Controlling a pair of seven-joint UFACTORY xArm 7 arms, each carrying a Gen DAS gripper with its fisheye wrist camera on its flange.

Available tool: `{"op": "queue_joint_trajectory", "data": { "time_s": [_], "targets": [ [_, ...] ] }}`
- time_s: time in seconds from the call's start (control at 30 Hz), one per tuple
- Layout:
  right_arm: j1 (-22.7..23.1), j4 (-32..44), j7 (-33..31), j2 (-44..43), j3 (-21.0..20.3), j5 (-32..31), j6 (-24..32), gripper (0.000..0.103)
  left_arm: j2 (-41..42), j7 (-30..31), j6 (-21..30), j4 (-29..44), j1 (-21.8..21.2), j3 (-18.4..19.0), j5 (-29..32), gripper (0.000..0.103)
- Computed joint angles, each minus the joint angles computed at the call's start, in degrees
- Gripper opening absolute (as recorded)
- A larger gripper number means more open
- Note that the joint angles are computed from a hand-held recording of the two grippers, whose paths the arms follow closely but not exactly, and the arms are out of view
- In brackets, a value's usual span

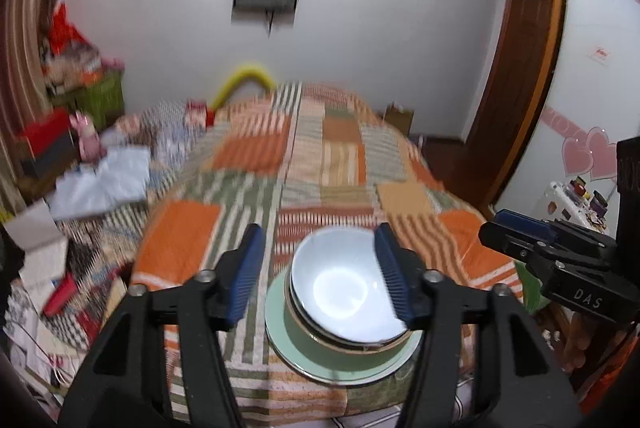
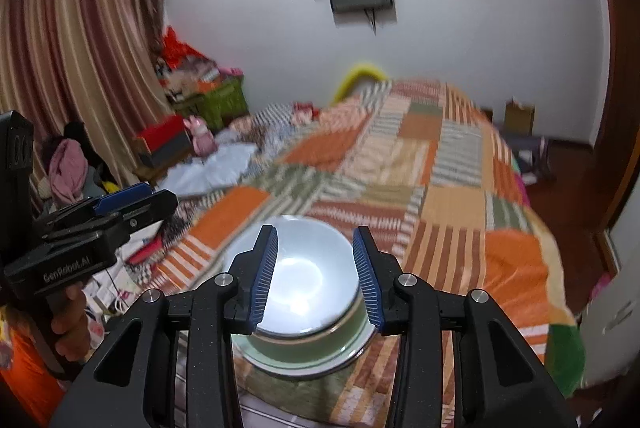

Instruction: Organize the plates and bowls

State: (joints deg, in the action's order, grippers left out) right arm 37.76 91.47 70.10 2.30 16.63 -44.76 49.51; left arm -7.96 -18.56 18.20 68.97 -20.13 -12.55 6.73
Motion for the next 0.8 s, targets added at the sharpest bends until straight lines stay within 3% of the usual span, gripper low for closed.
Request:
{"op": "queue_joint_trajectory", "data": {
  "time_s": [0.07,0.2,0.27,0.33,0.4,0.8],
  "targets": [
    [0.76,0.37,1.95,-0.62,0.53,-3.65,0.67,0.048,-2.2,-2.76,-2.34,-1.67,1.14,-0.97,3.27,0.067],
    [1.93,1.48,4.03,-1.02,1.55,-9.13,2.52,0.051,-6.21,-6.85,-5.63,-4.36,3.68,-3.07,7.54,0.079],
    [2.49,1.82,5.4,-1.25,2.12,-11.97,3.47,0.067,-7.96,-8.59,-7.37,-5.69,5.21,-4.15,9.07,0.085],
    [3.08,2.19,6.64,-1.11,2.56,-14.98,5.05,0.075,-9.68,-11.12,-9.02,-6.87,7.85,-6.05,11.26,0.091],
    [3.8,2.84,7.19,-0.74,2.96,-17.61,6.64,0.077,-11.33,-12.88,-10.29,-7.99,9.98,-7.48,12.55,0.098],
    [5.49,2.32,12.31,-1.36,3.49,-23.06,9.95,0.103,-16.94,-14.74,-13.62,-11.97,15.1,-10.86,11.87,0.103]
  ]
}}
